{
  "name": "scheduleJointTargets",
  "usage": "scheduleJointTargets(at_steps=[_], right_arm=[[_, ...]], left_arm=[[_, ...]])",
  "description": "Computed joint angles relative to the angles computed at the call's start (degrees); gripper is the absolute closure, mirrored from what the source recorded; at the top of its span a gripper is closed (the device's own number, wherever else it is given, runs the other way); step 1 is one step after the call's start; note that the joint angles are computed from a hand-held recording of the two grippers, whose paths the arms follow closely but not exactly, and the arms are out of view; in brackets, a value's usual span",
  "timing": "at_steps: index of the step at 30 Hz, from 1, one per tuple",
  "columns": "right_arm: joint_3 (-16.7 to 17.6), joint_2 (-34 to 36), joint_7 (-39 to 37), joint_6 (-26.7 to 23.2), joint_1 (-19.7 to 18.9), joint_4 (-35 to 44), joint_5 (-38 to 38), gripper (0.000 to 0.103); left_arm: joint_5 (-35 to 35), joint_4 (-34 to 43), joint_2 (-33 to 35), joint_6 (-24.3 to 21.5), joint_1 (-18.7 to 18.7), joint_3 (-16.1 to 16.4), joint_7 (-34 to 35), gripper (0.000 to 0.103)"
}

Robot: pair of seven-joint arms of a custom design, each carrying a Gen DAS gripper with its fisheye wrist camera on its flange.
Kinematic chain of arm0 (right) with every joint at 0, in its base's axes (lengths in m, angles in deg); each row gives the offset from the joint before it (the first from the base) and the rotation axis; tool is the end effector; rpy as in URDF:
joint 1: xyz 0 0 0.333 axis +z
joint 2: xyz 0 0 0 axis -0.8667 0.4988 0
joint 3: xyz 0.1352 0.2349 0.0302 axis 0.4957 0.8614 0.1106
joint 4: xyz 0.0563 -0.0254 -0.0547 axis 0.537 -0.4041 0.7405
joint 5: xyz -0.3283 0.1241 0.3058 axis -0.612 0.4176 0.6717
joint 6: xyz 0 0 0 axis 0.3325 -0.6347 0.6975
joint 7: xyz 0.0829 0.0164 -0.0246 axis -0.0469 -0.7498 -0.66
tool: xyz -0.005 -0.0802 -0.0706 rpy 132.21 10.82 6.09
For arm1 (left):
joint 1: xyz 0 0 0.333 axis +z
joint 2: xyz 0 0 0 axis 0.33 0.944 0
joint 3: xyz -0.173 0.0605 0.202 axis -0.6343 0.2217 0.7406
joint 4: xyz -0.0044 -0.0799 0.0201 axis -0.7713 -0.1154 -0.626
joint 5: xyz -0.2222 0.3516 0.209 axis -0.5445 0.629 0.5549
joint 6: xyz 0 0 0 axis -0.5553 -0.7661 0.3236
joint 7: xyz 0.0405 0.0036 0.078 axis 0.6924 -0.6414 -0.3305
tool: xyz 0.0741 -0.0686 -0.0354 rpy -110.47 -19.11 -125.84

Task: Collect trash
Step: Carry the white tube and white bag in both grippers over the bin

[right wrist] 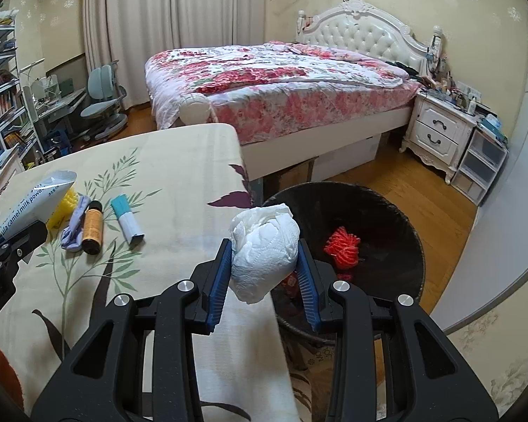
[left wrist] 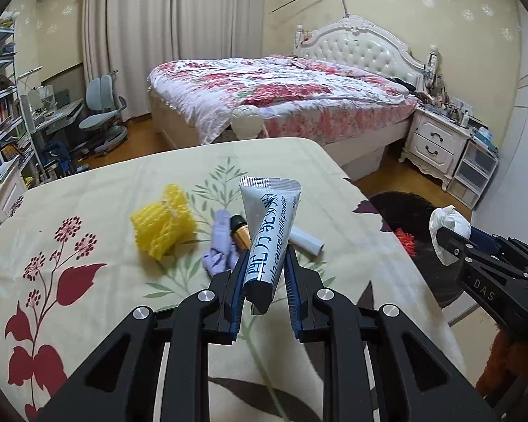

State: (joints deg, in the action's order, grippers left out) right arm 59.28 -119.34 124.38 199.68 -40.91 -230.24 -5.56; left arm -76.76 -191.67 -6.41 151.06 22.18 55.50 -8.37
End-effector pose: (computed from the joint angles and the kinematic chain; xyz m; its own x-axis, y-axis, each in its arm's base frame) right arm 0.4266 0.2654 0.4820 0.1378 -0.9899 -0.0344 -0.6664 -0.0670 -0.7426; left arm 0.4325 -0.0570 0.4351 0.0357 -0.9991 0.0210 -0.6468 -0.0391 -0.7617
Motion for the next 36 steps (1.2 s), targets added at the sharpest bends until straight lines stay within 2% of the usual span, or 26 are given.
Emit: scheduleJointTargets(at_steps=[8, 17, 21, 26, 36], right_arm=[[-0.5, -0.6, 0.9, -0.7, -3.0, -0.6, -1.5, 0.068], [-1.8, 0.9, 0.9, -0.4, -5.5, -0.4, -2.1, 0.068], [-2.2, 2.0, 1.1, 0.1, -6.6, -0.1, -2.3, 0.068], [-3.0, 3.5, 1.8, 1.2, -7.7, 0.2, -1.8, 0.068], [-3.5, 6.0, 1.7, 1.2, -8.8, 1.5, -1.8, 0.068]], left_arm=[[0.2, 6.6, 9.6, 2.7, -2.5, -1.8, 0.4, 0.081], [4.7, 15.1, 20.6, 4.6, -0.9, -6.2, -2.1, 0.081], [8.9, 18.2, 24.3, 5.6, 1.6, -9.3, -5.1, 0.081], [14.0, 21.9, 28.7, 5.3, 3.0, -10.8, -8.7, 0.081], [26.8, 28.4, 36.2, 4.0, 3.1, -10.1, -18.3, 0.081]])
